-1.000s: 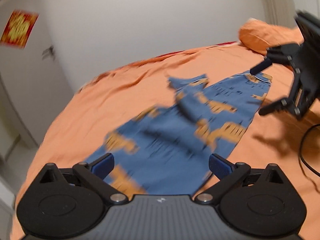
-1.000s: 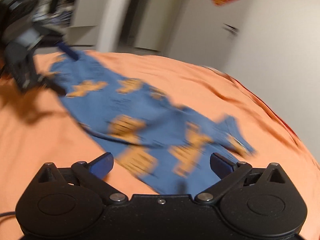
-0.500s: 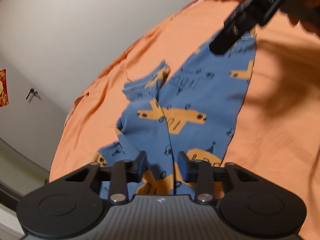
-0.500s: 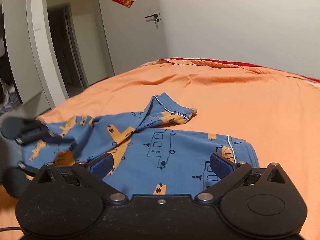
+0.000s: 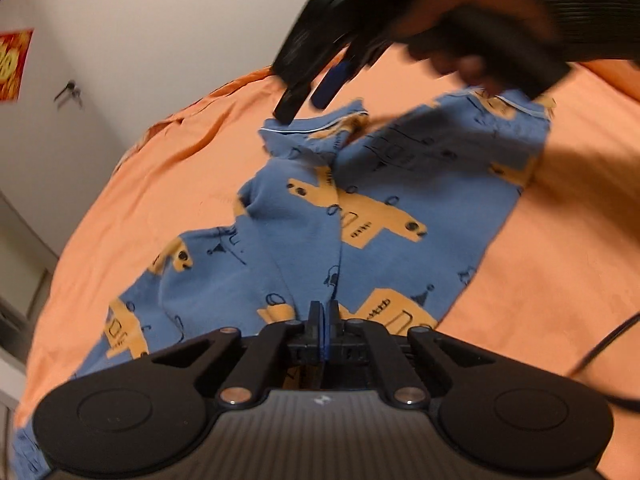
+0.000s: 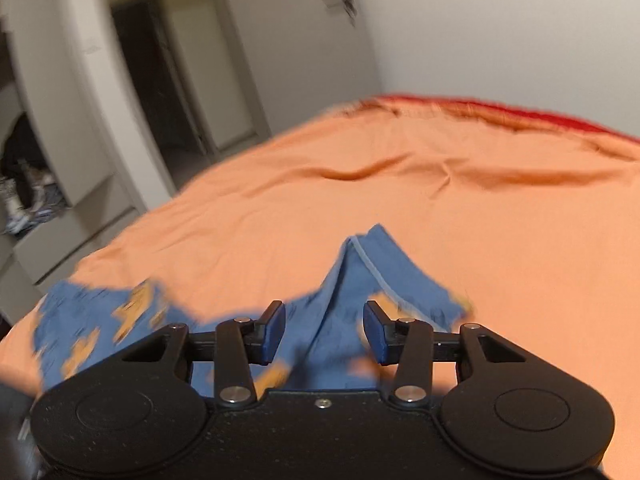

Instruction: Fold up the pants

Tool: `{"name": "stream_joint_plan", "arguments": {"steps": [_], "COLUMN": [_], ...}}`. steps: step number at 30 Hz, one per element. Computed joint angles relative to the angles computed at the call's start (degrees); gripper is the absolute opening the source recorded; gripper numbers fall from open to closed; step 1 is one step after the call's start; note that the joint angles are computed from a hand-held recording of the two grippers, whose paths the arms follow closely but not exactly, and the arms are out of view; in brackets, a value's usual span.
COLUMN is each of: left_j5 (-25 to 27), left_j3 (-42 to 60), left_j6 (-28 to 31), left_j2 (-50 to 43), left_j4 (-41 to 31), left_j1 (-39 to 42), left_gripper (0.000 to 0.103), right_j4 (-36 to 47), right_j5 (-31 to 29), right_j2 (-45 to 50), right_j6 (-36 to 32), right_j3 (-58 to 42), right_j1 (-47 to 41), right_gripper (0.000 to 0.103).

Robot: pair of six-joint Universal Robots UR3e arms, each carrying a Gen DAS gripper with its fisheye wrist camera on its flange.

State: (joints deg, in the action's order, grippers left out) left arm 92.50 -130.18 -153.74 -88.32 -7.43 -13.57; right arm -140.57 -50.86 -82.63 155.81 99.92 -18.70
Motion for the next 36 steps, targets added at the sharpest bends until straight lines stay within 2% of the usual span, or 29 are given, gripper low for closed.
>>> {"name": "stream_joint_plan", "arguments": {"steps": [2,5,6,7,8,10,12,15,17,19,21,23,25,26,27,28,29,30,32,34,36], "left_j5": [-1.81,-3.41,-3.75,-4.08,-4.26,-5.68,-9.81,-16.8,-22.02,-23.89,-22.38,-19.09,-18.28,-19.1,-19.82,-21.24,-23.08,-24.9,-27.47,-25.05,-22.75], "left_j3": [0.36,0.52,0.66,0.68,0.61,-0.18,-1.3,-2.87,-3.95,-4.11,-4.08,-4.46,-3.76,-3.71,-3.24,-2.62,-1.21,0.59,5.24,13.78,24.98], "left_j6": [-0.71,-1.59,-1.76,-1.93,-2.15,-1.89,-0.48,4.3,9.32,13.65,16.2,17.3,17.87,18.6,18.55,18.84,18.86,18.5,16.86,12.12,6.19], "left_j2": [1.07,1.95,1.63,1.9,2.18,3.88,7.52,14.63,19.8,22.78,22.94,20.33,17.62,17.52,17.17,17.65,17.75,17.56,13.77,3.42,-8.15], "left_j4": [-1.86,-3.28,-3.11,-3.41,-3.46,-3.1,-3.85,-7.11,-11.67,-16.52,-19.17,-18.27,-19.06,-20.64,-21.68,-23.42,-25.5,-27.3,-27.6,-22.81,-19.51], "left_j1": [1.39,2.66,2.93,3.15,3.26,4.46,7.23,11.75,14.92,15.69,13.78,10.48,8.91,9.55,9.7,10.68,11.72,12.69,13.02,8.83,4.54], "left_gripper": [0.0,0.0,0.0,0.0,0.0,0.0,0.0,0.0,0.0,0.0,0.0,0.0,0.0,0.006,0.019,0.031,0.053,0.068,0.074,0.075,0.079], "right_j4": [2.01,11.72,14.58,16.18,15.67,11.68,7.49,1.81,2.95,13.21,30.1,45.69,50.52,52.32,53.19,53.5,56.23,58.98,65.67,69.55,69.35], "right_j5": [-5.55,-12.46,-14.15,-14.37,-13.86,-10.66,-7.95,-0.95,4.47,8.62,9.92,8.26,4.86,3.45,2.2,1.45,1.47,2.14,4.69,6.62,7.55], "right_j2": [9.75,19.35,21.5,22.75,22.81,20.38,15.96,3.68,-7.6,-19.6,-30.9,-37.38,-40.56,-41.38,-41.8,-42.38,-44.37,-45.75,-47.94,-47.49,-43.59], "right_j6": [4.78,7.25,7.9,8.57,9.42,11.32,12.7,12.82,9.45,1.39,-9.32,-19.88,-25.45,-27.18,-28.24,-28.71,-31.13,-33.56,-37.98,-38.57,-34.91], "right_j3": [-12.0,-27.93,-31.41,-33.07,-32.54,-28.32,-23.28,-11.45,-2.38,4.63,9.29,11.83,16.37,18.01,19.6,20.9,21.82,22.15,21.49,20.34,18.11], "right_j1": [5.46,10.49,11.53,11.82,11.67,10.26,8.16,1.31,-5.83,-14.49,-23.93,-31.61,-35.6,-36.96,-37.58,-38.03,-40.09,-42.11,-47.26,-50.69,-50.46], "right_gripper": [0.047,0.046,0.036,0.018,0.0,0.0,0.0,0.0,0.0,0.0,0.0,0.0,0.0,0.001,0.004,0.014,0.02,0.032,0.047,0.049,0.049]}}
